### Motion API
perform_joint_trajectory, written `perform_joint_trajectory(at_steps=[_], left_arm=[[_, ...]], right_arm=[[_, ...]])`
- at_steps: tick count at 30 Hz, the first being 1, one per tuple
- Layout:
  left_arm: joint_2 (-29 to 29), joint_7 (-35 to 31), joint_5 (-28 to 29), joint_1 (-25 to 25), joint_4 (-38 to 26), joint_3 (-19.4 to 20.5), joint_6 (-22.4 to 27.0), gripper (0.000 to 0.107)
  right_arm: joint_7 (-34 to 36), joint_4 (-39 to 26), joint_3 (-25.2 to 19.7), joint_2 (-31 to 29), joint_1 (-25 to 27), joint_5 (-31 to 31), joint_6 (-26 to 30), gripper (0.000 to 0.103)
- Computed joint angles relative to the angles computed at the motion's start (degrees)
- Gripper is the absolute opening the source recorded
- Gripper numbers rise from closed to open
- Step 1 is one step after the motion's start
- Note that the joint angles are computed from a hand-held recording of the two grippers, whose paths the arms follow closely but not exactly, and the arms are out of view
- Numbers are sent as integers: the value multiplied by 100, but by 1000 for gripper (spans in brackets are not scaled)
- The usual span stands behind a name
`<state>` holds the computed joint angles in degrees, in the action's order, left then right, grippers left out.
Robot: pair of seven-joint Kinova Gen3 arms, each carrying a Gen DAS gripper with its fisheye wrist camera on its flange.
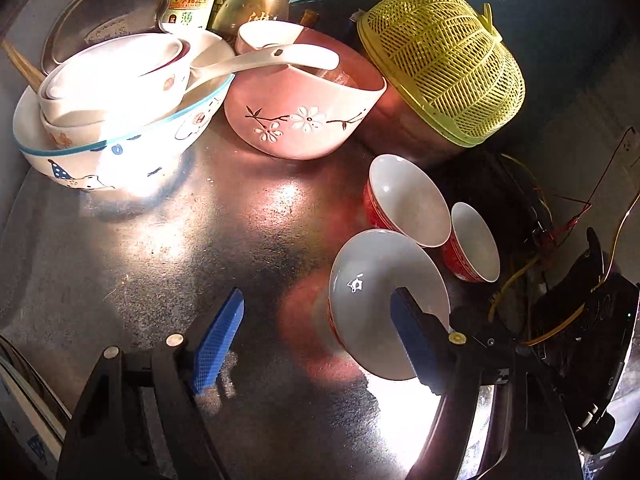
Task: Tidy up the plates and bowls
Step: 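Move both grippers to the rim of the plain white bowl, then close both grippers on the white bowl rim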
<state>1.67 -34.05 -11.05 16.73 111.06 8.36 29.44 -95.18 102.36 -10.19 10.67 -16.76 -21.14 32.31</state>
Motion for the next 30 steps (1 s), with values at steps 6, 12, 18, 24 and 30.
perform_joint_trajectory(at_steps=[6, 12, 18, 24, 30], left_arm=[[415, -859, 637, -107, -275, -48, -67, 37], [671, -1387, 1070, -149, -405, -95, -79, 15], [742, -1617, 1251, -114, -385, -167, -134, 7], [716, -1454, 1043, 30, -414, -219, -71, 6], [590, -1248, 837, 123, -431, -219, 6, 6]], right_arm=[[-26, -279, 4, 341, -22, 70, 80, 46], [-96, -494, -27, 588, -73, 199, 211, 27], [7, -587, -140, 771, 25, 75, 334, 10], [-83, -537, -103, 711, -59, 144, 247, 8], [-158, -451, -85, 555, -89, 155, 219, 8]])
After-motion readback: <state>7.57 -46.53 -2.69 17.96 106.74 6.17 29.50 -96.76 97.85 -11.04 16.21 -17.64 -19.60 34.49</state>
